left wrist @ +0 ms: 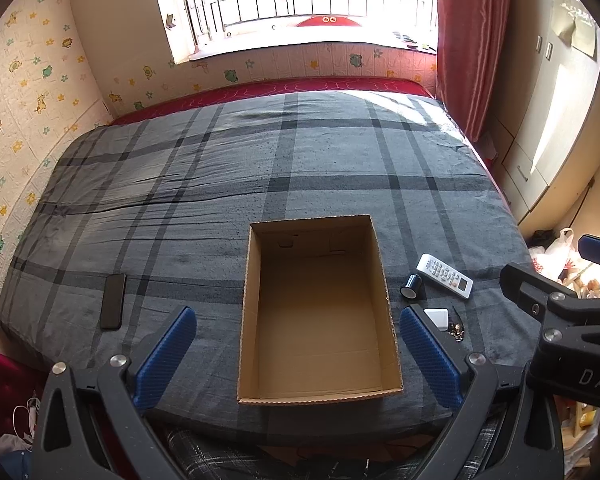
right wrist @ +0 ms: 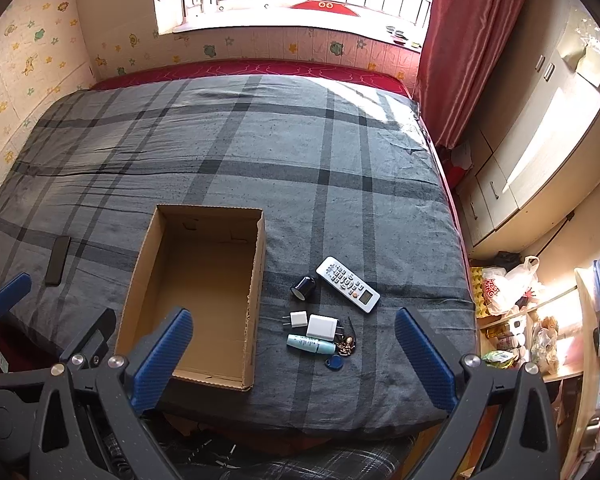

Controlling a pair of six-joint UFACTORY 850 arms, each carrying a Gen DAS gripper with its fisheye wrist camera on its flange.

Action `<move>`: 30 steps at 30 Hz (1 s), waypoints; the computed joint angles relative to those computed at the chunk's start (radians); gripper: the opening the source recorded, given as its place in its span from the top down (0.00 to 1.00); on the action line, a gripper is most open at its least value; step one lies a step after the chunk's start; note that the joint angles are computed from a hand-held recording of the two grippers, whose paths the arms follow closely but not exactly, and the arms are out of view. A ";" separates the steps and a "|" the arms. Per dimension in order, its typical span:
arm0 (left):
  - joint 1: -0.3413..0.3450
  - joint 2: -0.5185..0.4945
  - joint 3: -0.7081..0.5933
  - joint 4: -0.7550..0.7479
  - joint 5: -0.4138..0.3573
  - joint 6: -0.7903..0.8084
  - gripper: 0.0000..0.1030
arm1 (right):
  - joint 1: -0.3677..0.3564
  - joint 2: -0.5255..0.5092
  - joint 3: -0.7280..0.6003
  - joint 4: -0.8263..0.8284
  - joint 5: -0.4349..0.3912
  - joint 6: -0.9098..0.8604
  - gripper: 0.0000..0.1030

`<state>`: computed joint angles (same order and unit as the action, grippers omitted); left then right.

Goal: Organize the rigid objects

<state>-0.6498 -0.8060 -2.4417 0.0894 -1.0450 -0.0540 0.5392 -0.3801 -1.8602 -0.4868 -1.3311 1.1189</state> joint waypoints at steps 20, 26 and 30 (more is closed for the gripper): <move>0.002 -0.030 -0.052 -0.005 -0.027 0.003 0.00 | -0.008 -0.006 -0.009 0.008 0.003 -0.007 0.00; 0.009 -0.039 -0.050 0.012 -0.010 0.005 0.00 | -0.019 0.006 0.012 0.016 0.022 0.000 0.00; 0.021 -0.046 -0.039 0.004 0.012 0.016 0.00 | -0.030 0.017 0.048 0.012 0.044 0.011 0.00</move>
<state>-0.6289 -0.8516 -2.4809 0.0934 -1.0327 -0.0384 0.5095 -0.3627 -1.8126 -0.4746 -1.2869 1.1299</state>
